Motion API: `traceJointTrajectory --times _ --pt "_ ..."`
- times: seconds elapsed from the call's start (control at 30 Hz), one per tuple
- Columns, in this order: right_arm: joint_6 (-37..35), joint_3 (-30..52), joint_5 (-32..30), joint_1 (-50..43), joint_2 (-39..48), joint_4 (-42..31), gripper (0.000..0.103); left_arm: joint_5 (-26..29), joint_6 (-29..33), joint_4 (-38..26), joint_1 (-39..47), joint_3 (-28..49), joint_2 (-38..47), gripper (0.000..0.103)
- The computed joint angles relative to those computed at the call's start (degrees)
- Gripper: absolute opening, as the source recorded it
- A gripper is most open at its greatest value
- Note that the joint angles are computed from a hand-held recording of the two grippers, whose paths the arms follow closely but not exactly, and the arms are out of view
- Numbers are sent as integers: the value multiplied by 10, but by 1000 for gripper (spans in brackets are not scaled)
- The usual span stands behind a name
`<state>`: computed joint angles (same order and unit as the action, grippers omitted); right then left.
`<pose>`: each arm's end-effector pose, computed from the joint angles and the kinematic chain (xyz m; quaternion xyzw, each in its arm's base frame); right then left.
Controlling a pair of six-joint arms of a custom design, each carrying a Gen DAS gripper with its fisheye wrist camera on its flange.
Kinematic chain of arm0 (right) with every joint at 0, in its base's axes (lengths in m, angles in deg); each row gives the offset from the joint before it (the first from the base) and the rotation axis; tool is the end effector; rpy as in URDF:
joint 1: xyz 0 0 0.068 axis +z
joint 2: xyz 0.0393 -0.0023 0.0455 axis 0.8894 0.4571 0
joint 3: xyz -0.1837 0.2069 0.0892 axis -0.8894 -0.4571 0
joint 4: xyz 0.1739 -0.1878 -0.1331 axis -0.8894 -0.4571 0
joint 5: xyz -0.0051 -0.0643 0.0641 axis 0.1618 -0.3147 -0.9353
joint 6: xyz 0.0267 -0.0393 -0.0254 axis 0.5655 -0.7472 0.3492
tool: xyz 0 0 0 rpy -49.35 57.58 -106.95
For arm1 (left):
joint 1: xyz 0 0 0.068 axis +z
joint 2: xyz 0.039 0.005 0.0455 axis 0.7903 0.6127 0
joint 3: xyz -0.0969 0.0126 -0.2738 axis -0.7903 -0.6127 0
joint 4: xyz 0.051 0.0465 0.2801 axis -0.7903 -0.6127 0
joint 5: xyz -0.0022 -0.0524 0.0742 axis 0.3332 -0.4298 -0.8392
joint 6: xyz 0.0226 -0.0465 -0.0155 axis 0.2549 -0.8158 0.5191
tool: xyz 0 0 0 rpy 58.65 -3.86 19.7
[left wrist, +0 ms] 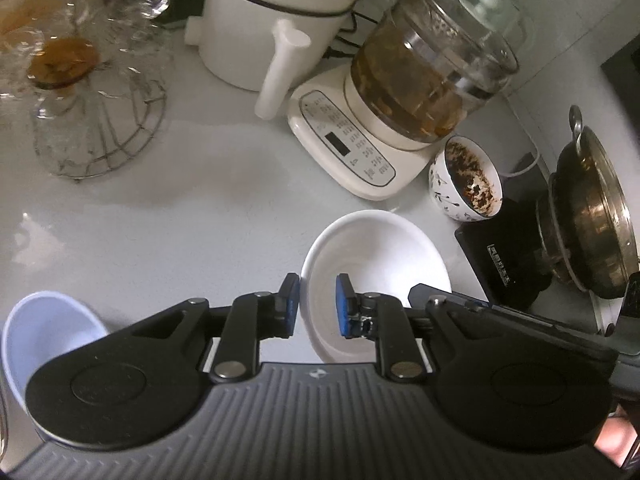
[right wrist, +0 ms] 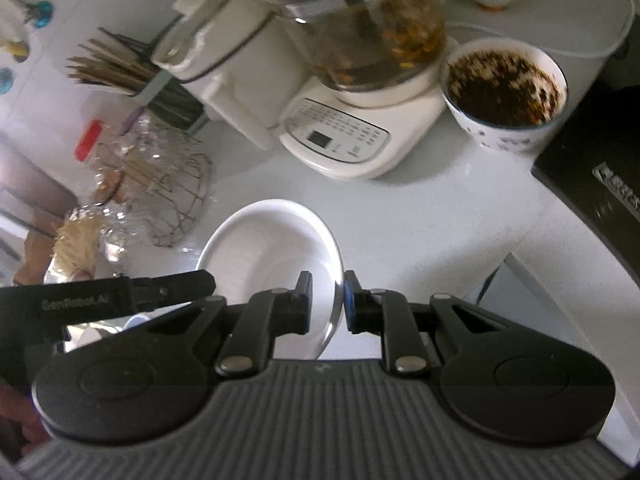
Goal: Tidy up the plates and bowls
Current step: 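Close both grippers on the rim of the small white bowl, then lift the small white bowl with both grippers and carry it toward the floral plate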
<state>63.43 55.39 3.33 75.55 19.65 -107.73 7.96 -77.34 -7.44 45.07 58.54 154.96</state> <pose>0.1396 0.0354 0.2383 0.2148 0.9175 0.1939 0.2729 0.2764 -0.0500 0.2647 0.1481 0.9514 -0.2174 0.1601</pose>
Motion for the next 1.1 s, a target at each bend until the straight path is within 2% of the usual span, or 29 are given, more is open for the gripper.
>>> traceJointTrajectory --times 0.3,0.57,0.8,1.1 --pt "49 18 25 95 0 -11 19 8 48 -61 60 16 -31 21" --pt "94 40 65 175 25 11 19 32 108 -101 138 23 -59 21" --pt "114 72 98 253 84 54 19 57 173 -139 236 42 -66 21" --pt "99 114 89 313 184 133 19 81 255 -176 392 63 -43 21"
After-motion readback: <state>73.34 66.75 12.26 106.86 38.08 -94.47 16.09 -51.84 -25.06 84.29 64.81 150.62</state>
